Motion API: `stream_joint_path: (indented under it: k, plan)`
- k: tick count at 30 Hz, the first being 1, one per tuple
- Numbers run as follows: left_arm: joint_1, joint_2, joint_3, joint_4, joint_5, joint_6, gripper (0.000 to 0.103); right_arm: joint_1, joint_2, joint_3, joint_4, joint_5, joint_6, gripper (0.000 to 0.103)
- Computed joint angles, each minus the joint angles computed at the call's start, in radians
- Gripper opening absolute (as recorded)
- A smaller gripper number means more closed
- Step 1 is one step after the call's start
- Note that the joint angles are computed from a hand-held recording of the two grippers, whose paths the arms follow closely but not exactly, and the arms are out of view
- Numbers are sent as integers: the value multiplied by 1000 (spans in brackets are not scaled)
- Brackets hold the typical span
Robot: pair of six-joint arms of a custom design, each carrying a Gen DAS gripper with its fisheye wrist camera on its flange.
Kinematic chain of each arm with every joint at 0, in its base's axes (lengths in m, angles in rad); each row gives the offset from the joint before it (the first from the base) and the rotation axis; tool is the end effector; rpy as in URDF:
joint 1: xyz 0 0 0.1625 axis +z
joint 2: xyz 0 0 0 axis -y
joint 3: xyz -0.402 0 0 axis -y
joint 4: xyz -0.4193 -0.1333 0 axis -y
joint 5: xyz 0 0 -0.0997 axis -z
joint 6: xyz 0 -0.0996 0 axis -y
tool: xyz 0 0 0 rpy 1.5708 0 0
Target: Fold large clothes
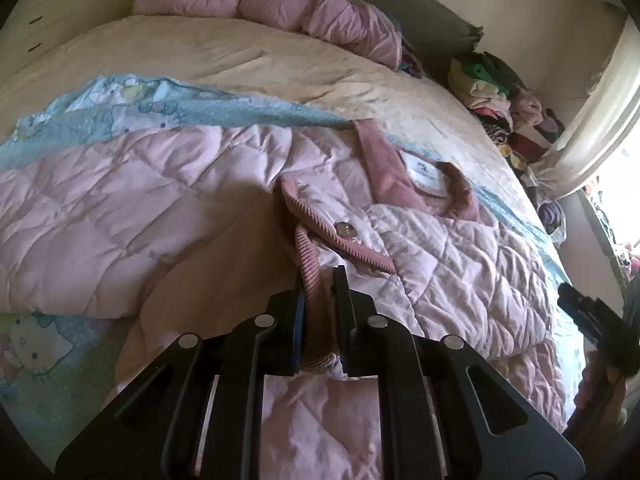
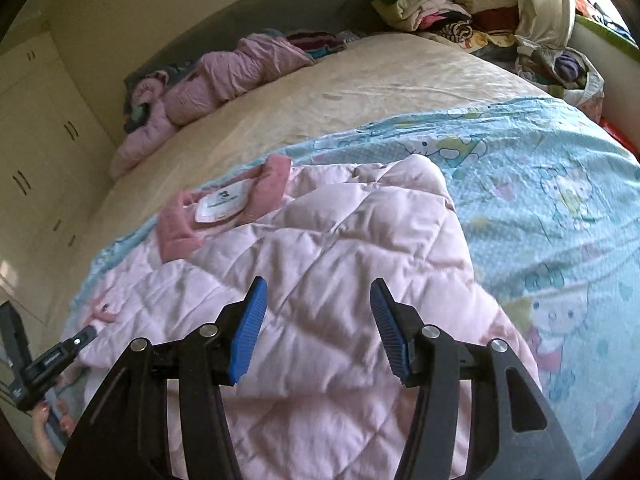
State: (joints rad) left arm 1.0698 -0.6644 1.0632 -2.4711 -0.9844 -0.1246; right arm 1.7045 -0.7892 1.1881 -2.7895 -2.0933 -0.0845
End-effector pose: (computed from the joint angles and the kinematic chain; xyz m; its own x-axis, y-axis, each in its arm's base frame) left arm -0.2335 -0.8187 0.2227 -0.9040 0.0699 -0.4217 0.3112 0.7839 -0.5373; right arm 0.1896 -0.7824 0.2990 -0.8966 0.1881 0.4010 -0.1672 0.6946 -0.6997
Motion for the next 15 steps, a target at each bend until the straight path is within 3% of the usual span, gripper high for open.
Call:
stream_joint_path:
  k: [7,13,15]
  plan:
    - [6,4,-8,33,3,-23,7,-33,78,-141,152,-87,48,52]
    - [13,12,-16,54,0,-35,9,-65,86,-141,181,-62,98,52]
    - [10,7,-8,53,20,-47,18,-67,89,-136,168,-66,85,52]
